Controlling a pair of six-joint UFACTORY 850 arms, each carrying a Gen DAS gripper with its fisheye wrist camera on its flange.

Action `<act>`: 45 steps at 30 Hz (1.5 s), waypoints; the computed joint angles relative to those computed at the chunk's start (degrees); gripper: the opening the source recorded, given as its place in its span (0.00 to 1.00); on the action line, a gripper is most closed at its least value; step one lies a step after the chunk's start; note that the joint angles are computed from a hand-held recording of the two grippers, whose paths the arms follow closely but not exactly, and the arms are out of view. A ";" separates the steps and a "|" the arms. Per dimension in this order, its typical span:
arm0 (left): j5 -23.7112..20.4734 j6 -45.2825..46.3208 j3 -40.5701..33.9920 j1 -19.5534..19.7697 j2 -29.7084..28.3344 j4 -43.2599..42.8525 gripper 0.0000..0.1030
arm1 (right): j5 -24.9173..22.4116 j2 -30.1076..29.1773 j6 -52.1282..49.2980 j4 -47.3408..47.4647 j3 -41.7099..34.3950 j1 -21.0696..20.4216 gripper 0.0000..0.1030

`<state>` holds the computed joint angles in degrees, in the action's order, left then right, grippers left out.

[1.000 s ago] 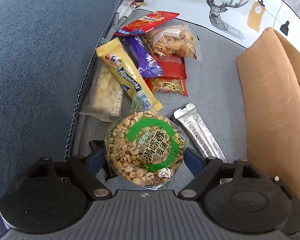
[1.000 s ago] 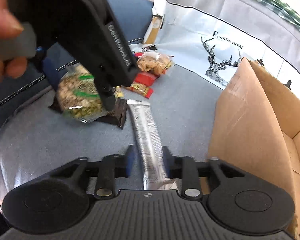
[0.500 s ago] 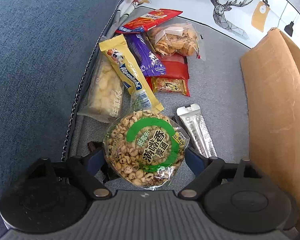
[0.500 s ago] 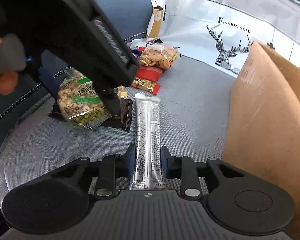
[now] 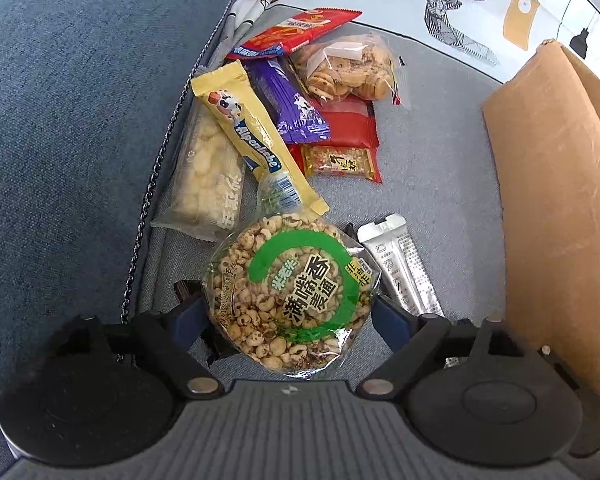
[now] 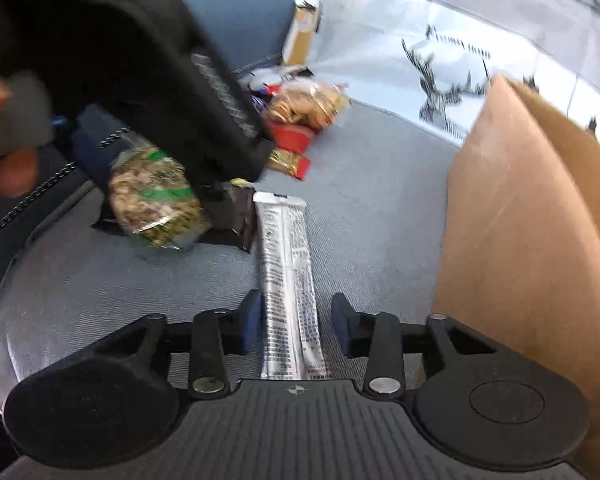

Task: Organize snacks
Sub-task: 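Lift the nut bag with the left tool while the right tool grasps the silver stick pack, then carry both snacks over the box and release them inside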

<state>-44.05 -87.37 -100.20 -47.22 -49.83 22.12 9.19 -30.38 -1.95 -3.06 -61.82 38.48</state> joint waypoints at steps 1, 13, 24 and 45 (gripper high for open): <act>-0.32 0.33 -0.33 0.00 -0.21 -0.14 0.89 | 0.62 -0.15 1.24 -1.49 0.05 -0.13 0.40; -1.65 1.79 -1.53 -0.10 -0.96 -0.45 0.88 | 3.66 -0.02 -3.31 0.04 1.20 0.38 0.20; 1.64 -8.99 1.87 -0.76 2.06 9.73 0.84 | 9.90 2.86 -17.40 13.13 4.33 1.14 0.16; -5.44 -37.00 2.21 -6.59 4.88 35.78 0.84 | 11.46 14.22 -18.05 13.73 5.75 -4.66 0.16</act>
